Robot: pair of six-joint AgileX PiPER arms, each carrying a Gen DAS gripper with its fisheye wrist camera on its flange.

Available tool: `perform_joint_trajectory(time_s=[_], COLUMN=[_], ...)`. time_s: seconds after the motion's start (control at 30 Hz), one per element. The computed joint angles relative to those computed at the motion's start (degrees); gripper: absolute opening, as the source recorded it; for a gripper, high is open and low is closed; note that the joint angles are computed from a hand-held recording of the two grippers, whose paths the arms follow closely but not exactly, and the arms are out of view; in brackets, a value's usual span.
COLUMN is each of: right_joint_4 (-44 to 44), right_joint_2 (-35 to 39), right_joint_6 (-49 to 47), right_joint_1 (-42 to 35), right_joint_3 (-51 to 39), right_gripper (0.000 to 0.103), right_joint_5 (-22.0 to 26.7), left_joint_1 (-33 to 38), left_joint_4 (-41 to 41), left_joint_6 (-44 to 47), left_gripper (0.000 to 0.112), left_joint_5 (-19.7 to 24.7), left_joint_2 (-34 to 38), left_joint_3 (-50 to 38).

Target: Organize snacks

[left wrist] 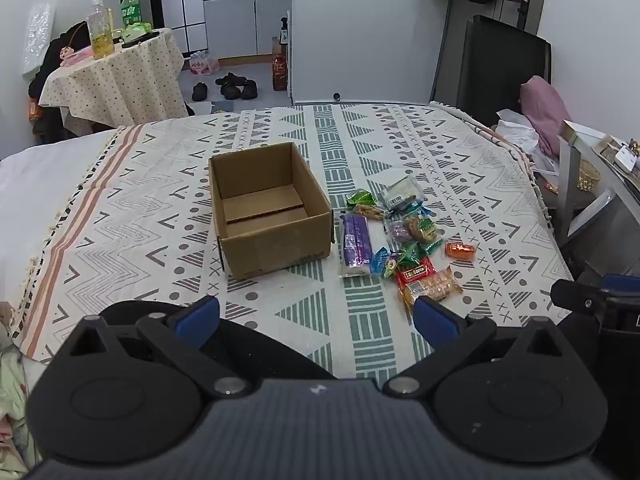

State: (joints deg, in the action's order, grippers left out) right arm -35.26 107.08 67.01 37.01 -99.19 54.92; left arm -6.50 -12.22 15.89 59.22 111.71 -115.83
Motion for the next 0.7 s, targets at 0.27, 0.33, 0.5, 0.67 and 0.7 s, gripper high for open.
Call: perform_joint_trajectory(time_s=[0.27,0.33,0.5,0.67,0.7], right_joint_4=[-0.34,-0.01,-0.98,-0.17,-0.03], right_joint_2=[0.09,0.92,1.68,0.59,0.67], right_joint_6=[-0.16,-0.4,0.26,-0.38,-0.6], right_joint_1=[0.23,0.29,1.18,0.11,0.09], right_joint_3=[-0.13,-1.47,-2.88,-0.98,-1.16], right_gripper=[0.103,0.103,0.103,0.103,0.103], right_joint_5=[1.37,1.72,2.62,0.57,0.7], left_joint_1=[-0.35,-0.47,-0.75,-0.74,-0.64], left_joint_4=[0.25,0.39,0.78,0.78,0.56], left_joint_6=[0.64,0.71,0.13,-0.13,0.13], left_gripper=[0.103,0.103,0.103,0.103,0.103], left_joint_5=[-0.42,-0.65,0.33,0.53,0.51], left_joint_2=[-0.75,-0.93,-0.35,-0.21,-0.23], left_joint_3=[1.16,1.44,0.14,-0.21,-0.17])
